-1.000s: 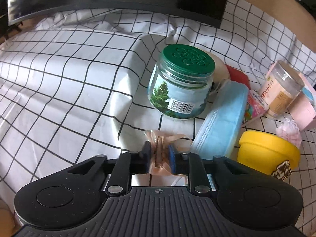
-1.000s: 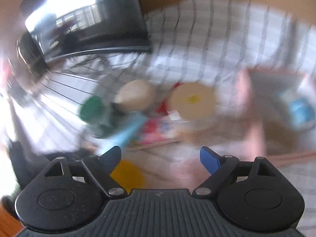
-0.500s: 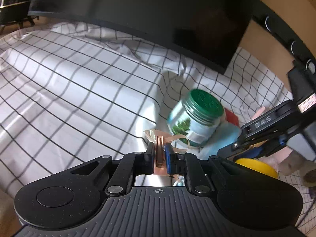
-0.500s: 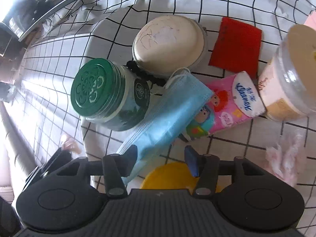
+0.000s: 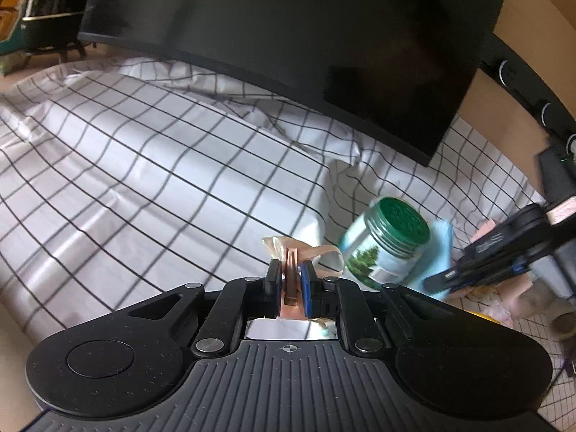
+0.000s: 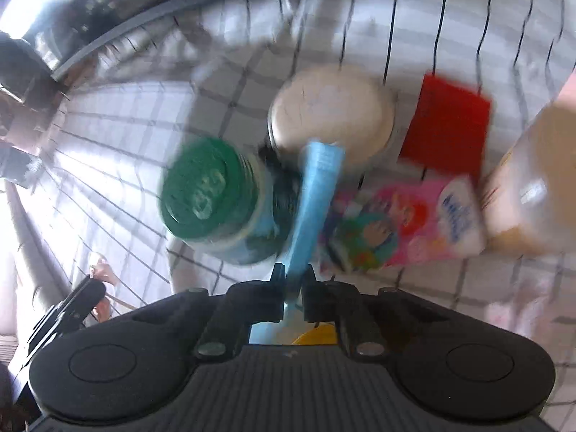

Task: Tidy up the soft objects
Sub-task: 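Grasp the light-blue face mask with the right tool and lift it, then release the face mask into the pink box with the right tool while the left tool releases its item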

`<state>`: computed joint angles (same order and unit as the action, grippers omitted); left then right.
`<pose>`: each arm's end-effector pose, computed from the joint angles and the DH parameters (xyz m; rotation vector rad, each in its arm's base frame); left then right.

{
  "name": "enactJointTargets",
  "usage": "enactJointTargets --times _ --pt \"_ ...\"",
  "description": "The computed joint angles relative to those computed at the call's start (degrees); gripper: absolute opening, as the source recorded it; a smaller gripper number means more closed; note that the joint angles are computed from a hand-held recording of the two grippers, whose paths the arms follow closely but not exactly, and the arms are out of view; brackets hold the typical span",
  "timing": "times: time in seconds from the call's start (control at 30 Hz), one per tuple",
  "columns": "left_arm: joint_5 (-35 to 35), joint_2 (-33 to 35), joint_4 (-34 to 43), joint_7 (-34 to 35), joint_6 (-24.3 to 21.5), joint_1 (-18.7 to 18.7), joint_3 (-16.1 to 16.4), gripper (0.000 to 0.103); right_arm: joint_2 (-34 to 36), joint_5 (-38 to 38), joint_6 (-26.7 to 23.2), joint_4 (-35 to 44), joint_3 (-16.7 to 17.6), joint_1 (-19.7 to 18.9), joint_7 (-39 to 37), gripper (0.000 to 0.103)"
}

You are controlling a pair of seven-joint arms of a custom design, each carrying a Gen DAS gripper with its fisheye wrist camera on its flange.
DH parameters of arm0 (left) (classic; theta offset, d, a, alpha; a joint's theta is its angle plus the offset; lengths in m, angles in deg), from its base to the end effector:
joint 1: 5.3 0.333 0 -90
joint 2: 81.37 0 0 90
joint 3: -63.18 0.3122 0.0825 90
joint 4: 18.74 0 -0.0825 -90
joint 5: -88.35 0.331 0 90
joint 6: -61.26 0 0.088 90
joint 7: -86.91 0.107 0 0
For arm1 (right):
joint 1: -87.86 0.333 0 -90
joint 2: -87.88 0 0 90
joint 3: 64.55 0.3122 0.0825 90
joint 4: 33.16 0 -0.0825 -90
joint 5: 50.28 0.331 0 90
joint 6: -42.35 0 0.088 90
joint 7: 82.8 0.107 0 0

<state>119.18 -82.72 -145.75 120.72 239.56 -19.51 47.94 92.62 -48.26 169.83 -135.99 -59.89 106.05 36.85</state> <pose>0.4342 -0.2963 0.5157 -1.7640 1.8856 -1.2144 0.5232 0.2200 0.5456 -1.8389 2.1091 -0.1071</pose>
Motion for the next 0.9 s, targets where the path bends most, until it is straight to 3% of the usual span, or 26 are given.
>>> enactJointTargets --times 0.2,0.37,0.6,0.9 --pt "2.09 0.5 2.82 -3.31 0.59 0.77 0.42 0.013 -4.66 -2.45 0.1 2.53 -0.37 -0.77 -3.37 0.006" --pt "12.07 2.82 12.02 -8.37 -2.05 -0.44 1.21 0.014 -7.91 -3.69 0.65 4.57 -0.64 -1.87 -5.11 0.006" --pt "13.18 9.31 27.35 -4.42 -9.25 -7.16 2.24 0.014 -13.65 -3.18 2.73 4.44 -1.58 -3.95 -9.24 0.006" --pt "5.11 23.18 50.83 6.76 -17.75 -18.32 2.0 0.014 -22.72 -0.97 5.52 0.19 -4.92 -8.82 -15.85 0.006"
